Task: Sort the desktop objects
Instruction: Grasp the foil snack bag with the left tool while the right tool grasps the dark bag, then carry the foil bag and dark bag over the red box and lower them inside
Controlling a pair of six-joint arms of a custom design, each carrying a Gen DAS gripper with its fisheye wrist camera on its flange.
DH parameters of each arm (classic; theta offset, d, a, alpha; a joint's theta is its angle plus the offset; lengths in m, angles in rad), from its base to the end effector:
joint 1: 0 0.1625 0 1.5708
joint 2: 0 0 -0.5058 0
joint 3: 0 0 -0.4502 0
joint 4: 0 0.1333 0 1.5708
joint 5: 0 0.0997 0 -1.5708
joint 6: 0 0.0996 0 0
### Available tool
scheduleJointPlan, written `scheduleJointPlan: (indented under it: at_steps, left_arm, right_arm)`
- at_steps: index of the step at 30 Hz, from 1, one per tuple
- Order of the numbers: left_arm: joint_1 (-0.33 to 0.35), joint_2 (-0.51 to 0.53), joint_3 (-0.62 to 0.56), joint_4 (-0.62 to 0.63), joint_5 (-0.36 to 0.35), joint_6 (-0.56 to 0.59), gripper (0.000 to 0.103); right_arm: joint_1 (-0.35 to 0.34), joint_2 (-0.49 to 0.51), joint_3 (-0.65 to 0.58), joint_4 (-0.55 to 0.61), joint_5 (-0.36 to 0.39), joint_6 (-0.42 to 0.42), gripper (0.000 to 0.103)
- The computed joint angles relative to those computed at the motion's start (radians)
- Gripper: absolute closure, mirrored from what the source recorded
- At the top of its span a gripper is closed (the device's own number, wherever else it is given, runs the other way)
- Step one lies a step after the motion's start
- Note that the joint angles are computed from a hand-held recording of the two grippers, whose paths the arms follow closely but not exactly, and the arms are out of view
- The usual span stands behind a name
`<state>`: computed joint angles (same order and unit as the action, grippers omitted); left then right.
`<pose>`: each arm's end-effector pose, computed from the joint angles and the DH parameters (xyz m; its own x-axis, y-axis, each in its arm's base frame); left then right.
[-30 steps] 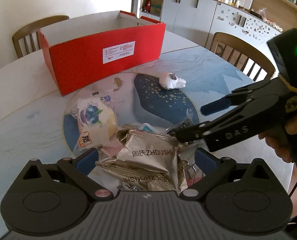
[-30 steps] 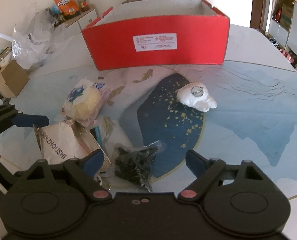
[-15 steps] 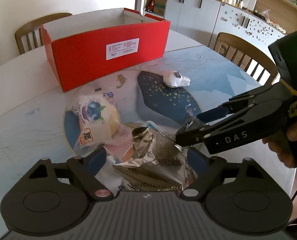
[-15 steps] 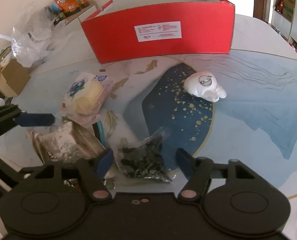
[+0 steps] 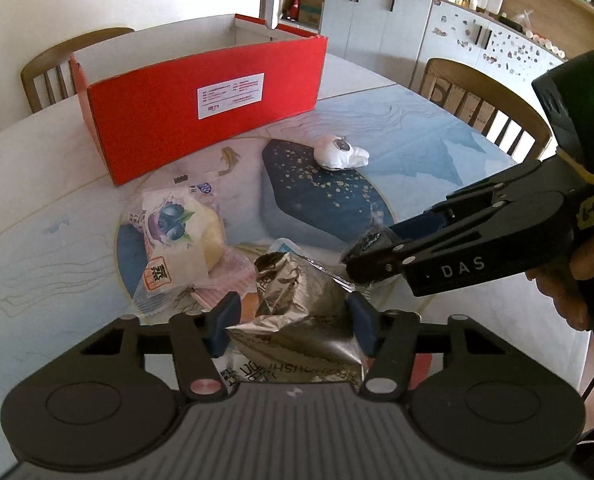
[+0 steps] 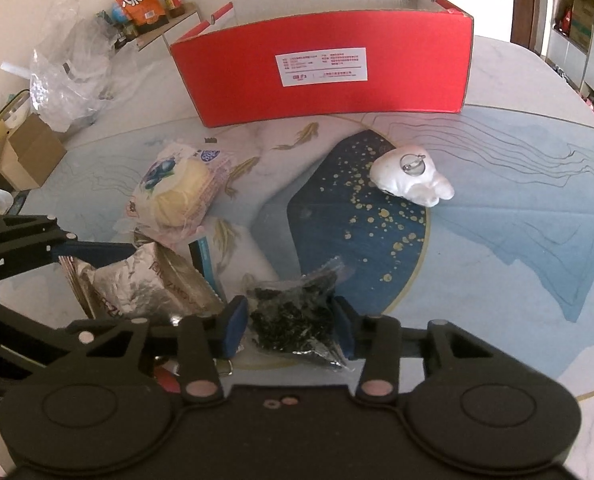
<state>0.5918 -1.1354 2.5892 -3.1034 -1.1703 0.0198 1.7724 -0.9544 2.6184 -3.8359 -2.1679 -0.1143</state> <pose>-0.2131 -0.3507 0.0904 -0.5227 0.7580 -0.3901 0.8379 0.5412 -0.0710 0.1517 -0.3561 0.1154 -0.8494 0.0528 0.5252 -0.2637 0.8194 -0.5090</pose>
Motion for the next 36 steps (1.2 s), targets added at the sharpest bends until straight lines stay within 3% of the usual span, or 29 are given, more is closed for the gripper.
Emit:
scheduleJointPlan:
  at_steps: [9, 23, 36]
  left_arm:
    - [-0.003, -0.017, 0.005, -0.001, -0.013, -0.036, 0.056]
    - [-0.019, -0.062, -0.020, 0.001, -0.005, -0.094, 0.056]
    - [-0.033, -0.089, -0.065, -0.019, 0.029, -0.086, 0.056]
  right_arm:
    - [0.003, -0.021, 0.008, -0.003, 0.003, 0.032, 0.069]
    - [0.043, -0.110, 0.021, 0.019, -0.011, 0.067, 0.069]
    - [0.107, -0.214, -0.026, 0.120, -0.024, 0.035, 0.069]
